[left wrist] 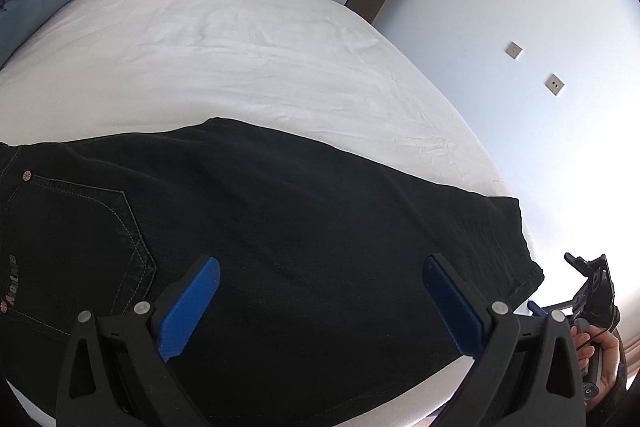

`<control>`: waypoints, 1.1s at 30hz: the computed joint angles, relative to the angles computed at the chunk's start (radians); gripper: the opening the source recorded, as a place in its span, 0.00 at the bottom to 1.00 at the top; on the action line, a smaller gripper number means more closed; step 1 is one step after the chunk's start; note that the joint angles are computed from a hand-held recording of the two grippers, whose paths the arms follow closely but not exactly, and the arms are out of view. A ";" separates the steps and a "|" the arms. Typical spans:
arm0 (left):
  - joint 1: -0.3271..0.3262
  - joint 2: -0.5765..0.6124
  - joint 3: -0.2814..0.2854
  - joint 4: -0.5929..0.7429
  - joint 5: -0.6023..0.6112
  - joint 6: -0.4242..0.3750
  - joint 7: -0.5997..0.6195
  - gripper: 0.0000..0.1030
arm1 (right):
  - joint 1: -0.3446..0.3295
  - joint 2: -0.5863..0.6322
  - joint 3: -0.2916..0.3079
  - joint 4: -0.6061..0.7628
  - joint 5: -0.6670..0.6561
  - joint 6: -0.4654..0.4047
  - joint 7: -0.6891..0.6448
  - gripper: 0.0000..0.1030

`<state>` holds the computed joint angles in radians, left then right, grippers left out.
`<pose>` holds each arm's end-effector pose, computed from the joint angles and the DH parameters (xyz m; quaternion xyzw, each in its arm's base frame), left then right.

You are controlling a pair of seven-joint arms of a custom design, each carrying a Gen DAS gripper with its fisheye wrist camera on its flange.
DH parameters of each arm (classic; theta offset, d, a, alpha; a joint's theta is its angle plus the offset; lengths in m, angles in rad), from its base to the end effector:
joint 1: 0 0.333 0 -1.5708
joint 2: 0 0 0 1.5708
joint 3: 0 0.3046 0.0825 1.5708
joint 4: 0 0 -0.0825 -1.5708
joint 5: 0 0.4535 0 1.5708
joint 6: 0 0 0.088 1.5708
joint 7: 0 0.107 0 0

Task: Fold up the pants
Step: 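Grasp the folded edge of the jeans with the right gripper and lift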

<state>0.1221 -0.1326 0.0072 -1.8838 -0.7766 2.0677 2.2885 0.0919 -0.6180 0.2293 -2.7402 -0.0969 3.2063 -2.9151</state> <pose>0.6215 0.0442 0.5861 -0.5420 0.7464 -0.3860 0.0098 0.4319 0.1542 0.4809 -0.0995 0.8532 0.0506 0.5095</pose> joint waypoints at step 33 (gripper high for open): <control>-0.001 0.085 -0.040 0.082 0.189 -0.047 -0.106 0.92 | -0.061 0.130 0.040 0.085 0.157 0.067 -0.099 0.12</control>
